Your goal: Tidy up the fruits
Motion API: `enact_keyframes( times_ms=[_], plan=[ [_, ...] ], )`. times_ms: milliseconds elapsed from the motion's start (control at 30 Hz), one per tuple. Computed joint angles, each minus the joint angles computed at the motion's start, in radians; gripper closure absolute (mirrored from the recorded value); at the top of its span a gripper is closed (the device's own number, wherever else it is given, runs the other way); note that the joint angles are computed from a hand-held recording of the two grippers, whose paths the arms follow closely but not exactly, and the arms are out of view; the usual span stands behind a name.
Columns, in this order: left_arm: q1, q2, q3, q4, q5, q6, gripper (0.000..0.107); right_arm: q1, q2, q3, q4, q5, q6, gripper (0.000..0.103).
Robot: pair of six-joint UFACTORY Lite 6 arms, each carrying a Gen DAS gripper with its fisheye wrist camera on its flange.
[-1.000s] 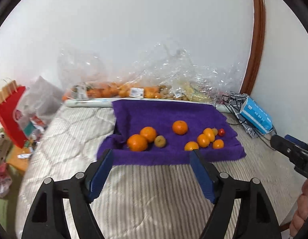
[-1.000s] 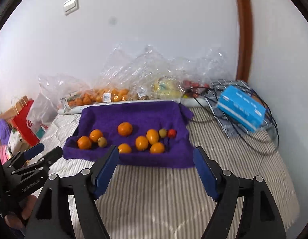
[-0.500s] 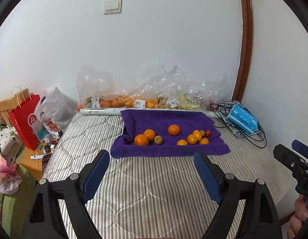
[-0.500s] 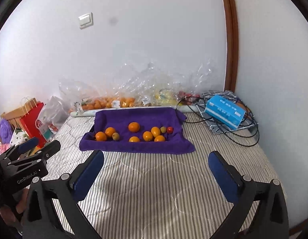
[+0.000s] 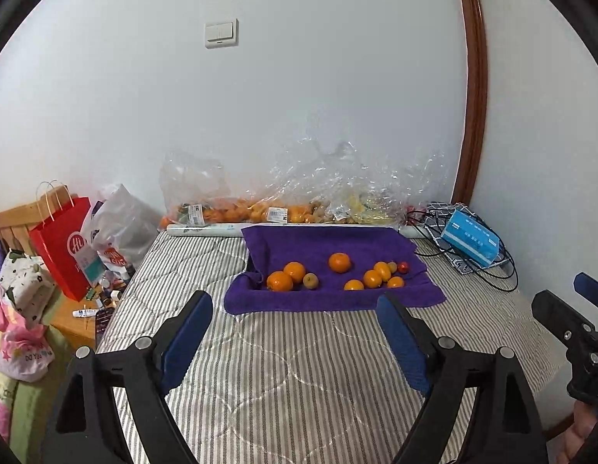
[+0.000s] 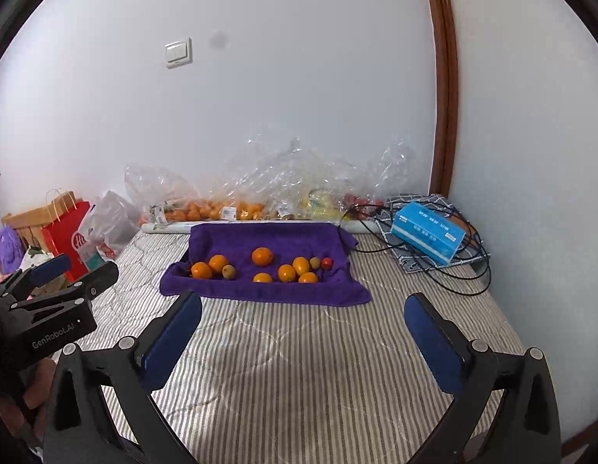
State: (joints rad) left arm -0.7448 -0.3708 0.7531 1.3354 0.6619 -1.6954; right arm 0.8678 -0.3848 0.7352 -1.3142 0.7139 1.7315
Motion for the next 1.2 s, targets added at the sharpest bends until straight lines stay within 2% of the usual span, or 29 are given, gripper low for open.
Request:
enact_keyframes(
  times_ms=[167,1200],
  plan=[
    [-0.032,0.004,0.006,0.01,0.052,-0.009,0.021,0.026,-0.023,-0.002,0.003,0.034,0.0,0.0],
    [-0.038,0.007,0.016,0.0,0.073,0.0,0.021,0.047,-0.025,-0.014,0.005,0.054,0.025,0.0]
  ],
)
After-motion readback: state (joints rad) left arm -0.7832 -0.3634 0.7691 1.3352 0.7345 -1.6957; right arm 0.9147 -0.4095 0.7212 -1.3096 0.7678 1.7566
